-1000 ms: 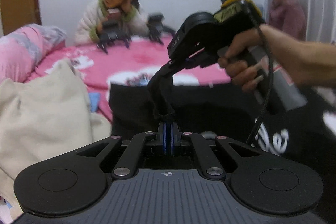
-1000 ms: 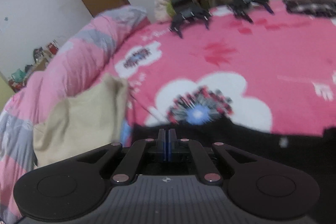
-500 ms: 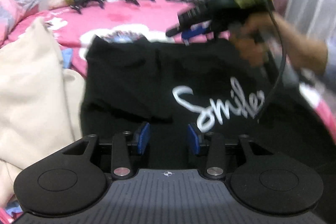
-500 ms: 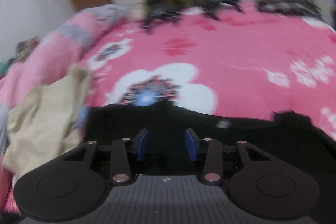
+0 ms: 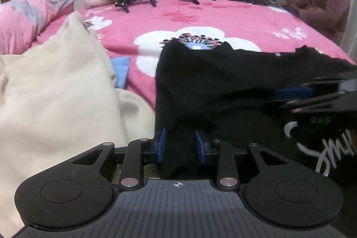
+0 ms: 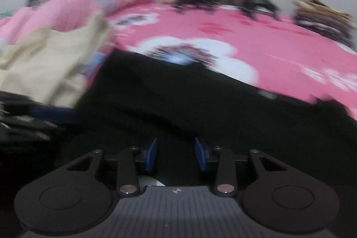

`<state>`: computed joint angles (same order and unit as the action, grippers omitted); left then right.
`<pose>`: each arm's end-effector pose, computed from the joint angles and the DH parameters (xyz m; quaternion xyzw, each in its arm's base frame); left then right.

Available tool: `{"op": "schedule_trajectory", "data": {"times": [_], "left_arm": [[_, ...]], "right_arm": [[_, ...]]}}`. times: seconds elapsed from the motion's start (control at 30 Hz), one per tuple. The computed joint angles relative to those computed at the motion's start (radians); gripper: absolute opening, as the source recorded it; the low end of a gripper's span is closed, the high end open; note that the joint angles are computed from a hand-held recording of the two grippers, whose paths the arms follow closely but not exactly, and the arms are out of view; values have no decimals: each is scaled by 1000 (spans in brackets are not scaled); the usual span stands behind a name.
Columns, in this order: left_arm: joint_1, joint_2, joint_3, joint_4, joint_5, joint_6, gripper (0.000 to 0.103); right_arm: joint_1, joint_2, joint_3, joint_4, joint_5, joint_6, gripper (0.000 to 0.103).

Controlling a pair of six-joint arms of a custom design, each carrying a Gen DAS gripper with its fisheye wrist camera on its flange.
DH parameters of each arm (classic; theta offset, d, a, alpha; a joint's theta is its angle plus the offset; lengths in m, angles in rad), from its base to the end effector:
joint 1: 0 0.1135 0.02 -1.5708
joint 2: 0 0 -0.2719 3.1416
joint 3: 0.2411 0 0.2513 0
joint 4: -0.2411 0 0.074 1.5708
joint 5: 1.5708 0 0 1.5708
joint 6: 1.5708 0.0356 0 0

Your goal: Fold clothes

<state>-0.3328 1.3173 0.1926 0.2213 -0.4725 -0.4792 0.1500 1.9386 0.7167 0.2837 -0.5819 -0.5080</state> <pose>0.1723 -0.0424 0.0994 -0.1436 0.9105 0.0774 0.3799 0.3124 0.0670 0.0747 -0.3786 0.8328 0.2152 0.3418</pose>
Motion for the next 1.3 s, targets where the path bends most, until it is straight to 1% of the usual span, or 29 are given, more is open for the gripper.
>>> {"op": "schedule_trajectory", "data": {"times": [0.07,0.1,0.13,0.17,0.2,0.3,0.37,0.4,0.43,0.47,0.5,0.53,0.6,0.63,0.73,0.83,0.87,0.93,0.97,1.03,1.1,1.17,1.2,1.23,1.27,1.3], "left_arm": [[-15,-100,16,-117,-17,-54,33],[9,-148,13,-121,-3,-42,33],[38,-194,10,-119,16,-27,33],[68,-237,9,-117,37,-13,33],[105,-246,26,-122,53,-3,33],[252,-160,113,-102,182,59,33],[302,-60,200,-119,229,133,33],[314,-7,244,-140,247,177,33],[322,61,295,-166,260,215,33],[331,111,324,-179,265,230,31],[335,161,352,-186,265,228,27],[339,215,379,-180,259,214,25],[364,313,422,-143,265,188,21],[375,348,432,-114,262,185,20],[404,445,483,-50,284,168,21],[404,492,529,-28,280,159,21],[408,491,536,-26,279,147,23],[417,430,494,22,265,59,23],[422,398,474,44,256,13,26],[430,314,442,24,269,-3,26],[384,209,401,-58,235,40,25],[323,108,363,-158,211,83,24],[290,74,342,-195,202,93,22],[261,50,314,-208,209,99,22],[237,50,284,-199,219,103,21],[213,55,255,-185,229,106,20]], "right_arm": [[-43,-22,-27,21,6,-3,38],[-59,-39,-41,31,13,-2,38],[-72,-52,-48,29,-7,3,38],[-78,-61,-48,16,-61,13,38],[-85,-70,-47,4,-115,24,38],[-89,-88,-46,-28,-261,55,38],[-39,-80,-47,-40,-296,51,38],[-13,-71,-59,-16,-301,52,38],[11,-61,-69,9,-293,55,38],[33,-50,-79,35,-267,62,38],[53,-38,-80,41,-236,67,38],[61,-26,-75,31,-215,66,38],[49,-10,-81,32,-206,50,38],[43,-1,-84,32,-202,43,38],[37,-29,-126,47,-171,-41,38],[41,-32,-163,93,-159,-58,38],[45,-29,-160,96,-158,-53,38],[49,-20,-150,94,-160,-45,38],[51,-14,-143,94,-162,-41,38],[52,0,-128,89,-169,-32,38],[30,-7,-107,35,-205,-29,38],[-20,-16,-83,-16,-276,11,38],[-50,-24,-96,27,-307,68,38],[-67,-27,-116,107,-314,138,39],[-67,-19,-117,169,-298,194,42],[-51,1,-84,168,-265,213,42]]}}
